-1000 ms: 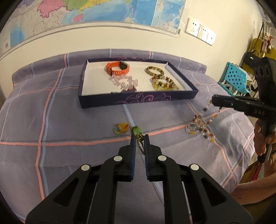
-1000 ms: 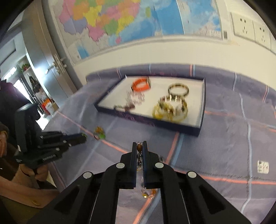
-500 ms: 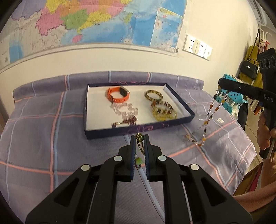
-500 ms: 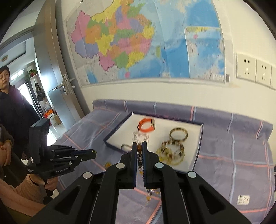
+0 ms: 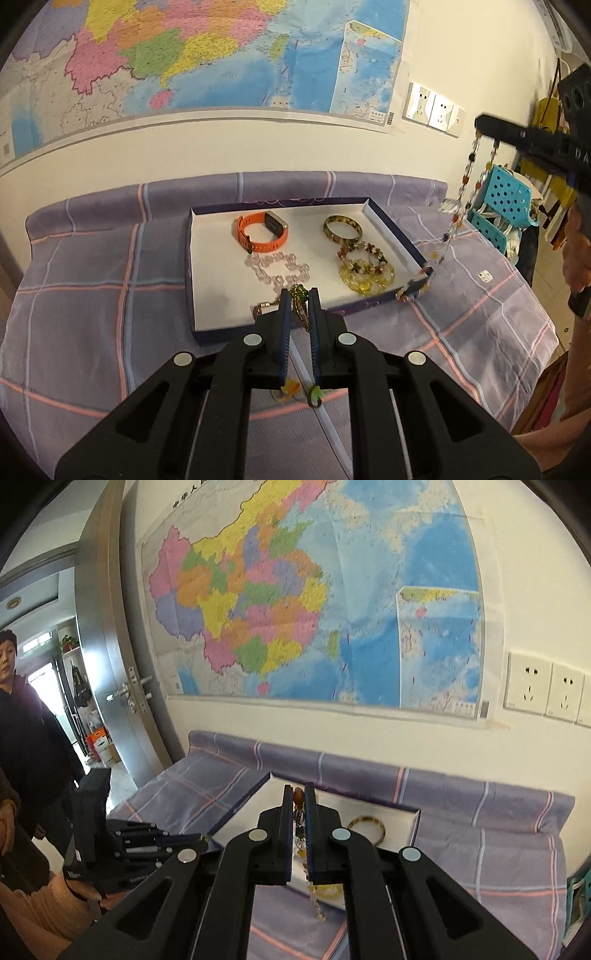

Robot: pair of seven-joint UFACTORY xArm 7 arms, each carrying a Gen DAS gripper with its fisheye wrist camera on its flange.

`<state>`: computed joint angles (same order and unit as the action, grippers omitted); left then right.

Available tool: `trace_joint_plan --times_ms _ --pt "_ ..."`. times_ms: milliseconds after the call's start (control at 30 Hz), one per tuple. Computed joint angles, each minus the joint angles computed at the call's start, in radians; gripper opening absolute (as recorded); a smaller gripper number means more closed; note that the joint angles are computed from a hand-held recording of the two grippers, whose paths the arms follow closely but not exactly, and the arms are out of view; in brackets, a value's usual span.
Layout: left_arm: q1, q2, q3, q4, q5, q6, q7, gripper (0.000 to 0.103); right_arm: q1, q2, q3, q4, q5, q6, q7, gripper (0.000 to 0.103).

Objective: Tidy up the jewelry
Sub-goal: 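Carry the gold ring with the left gripper while the right carries the necklace over the tray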

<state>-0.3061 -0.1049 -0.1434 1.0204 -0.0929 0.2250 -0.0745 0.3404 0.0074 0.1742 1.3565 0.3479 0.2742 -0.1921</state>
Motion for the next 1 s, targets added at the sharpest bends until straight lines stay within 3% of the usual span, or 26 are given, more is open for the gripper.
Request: trace_joint_plan --times_ms 400,1000 --pt "0.025 0.123 0.002 0.150 0.126 0.027 -0.085 0.010 -0.025 0.123 0.011 0.166 -0.052 0.021 0.032 0.004" --pt "0.011 0.298 0.019 0.285 0.127 0.118 -0.090 0.010 -0.054 0.240 0.025 0.207 -0.058 0.108 0.047 0.004"
